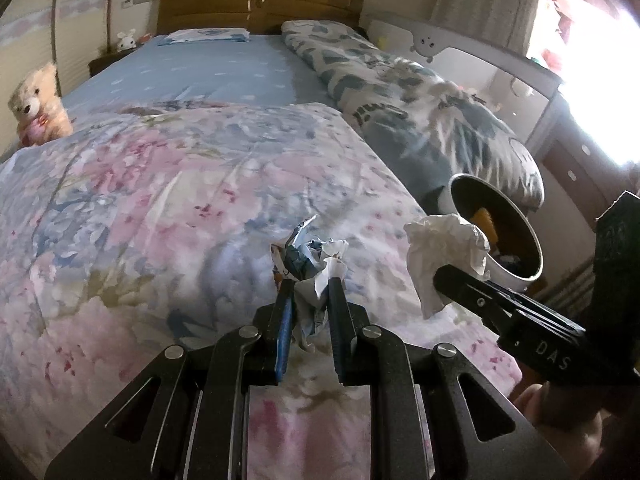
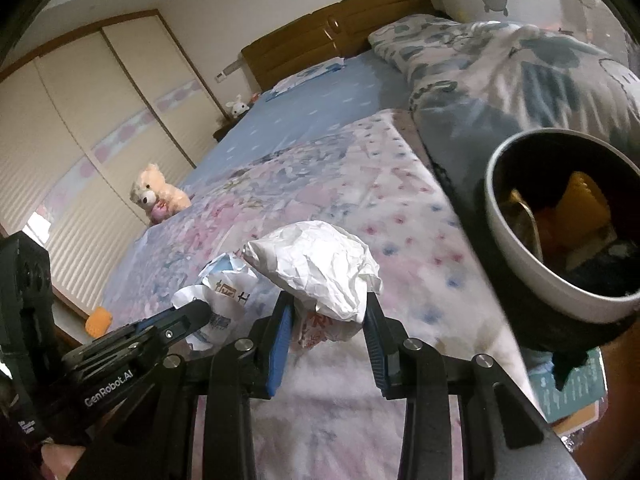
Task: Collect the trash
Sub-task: 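Carry the foil wrapper and white tissue over the black bin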
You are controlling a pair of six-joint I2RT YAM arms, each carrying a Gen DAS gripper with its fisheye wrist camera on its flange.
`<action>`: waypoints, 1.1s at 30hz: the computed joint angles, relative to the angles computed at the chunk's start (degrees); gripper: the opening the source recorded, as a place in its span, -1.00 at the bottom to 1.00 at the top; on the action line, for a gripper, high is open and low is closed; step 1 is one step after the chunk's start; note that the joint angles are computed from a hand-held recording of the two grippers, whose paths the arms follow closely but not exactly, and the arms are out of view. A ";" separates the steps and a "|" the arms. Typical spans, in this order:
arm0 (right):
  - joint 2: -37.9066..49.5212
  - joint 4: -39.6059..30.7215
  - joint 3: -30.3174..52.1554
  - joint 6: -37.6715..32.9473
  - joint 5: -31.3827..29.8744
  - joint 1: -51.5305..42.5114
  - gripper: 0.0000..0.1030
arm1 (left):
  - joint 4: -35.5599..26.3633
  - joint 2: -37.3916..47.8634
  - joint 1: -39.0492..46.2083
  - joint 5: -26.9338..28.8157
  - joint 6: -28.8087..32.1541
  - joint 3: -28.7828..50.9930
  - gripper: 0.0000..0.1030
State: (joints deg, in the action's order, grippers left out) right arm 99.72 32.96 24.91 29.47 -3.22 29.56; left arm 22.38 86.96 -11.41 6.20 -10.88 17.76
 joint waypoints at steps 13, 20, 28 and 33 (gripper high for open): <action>-8.91 0.67 -8.26 -0.72 -1.13 -5.22 -0.33 | -1.71 -0.37 -8.55 -4.49 -2.37 1.33 -0.70; -11.11 1.17 -10.78 -0.01 -2.21 -7.66 -0.33 | -2.02 0.12 -11.49 -6.08 -2.86 2.29 -0.70; -13.59 0.64 -12.33 -0.62 -3.32 -10.24 -0.33 | -2.80 1.13 -14.03 -7.27 -3.42 3.96 -0.70; -14.46 0.63 -13.11 -1.10 -3.99 -11.92 -0.33 | -2.79 2.51 -15.40 -7.74 -3.71 5.27 -0.70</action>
State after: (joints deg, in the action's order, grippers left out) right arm 85.26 33.59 11.79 28.38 -7.20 17.64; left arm 19.59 89.48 -26.81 -1.54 -14.60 23.03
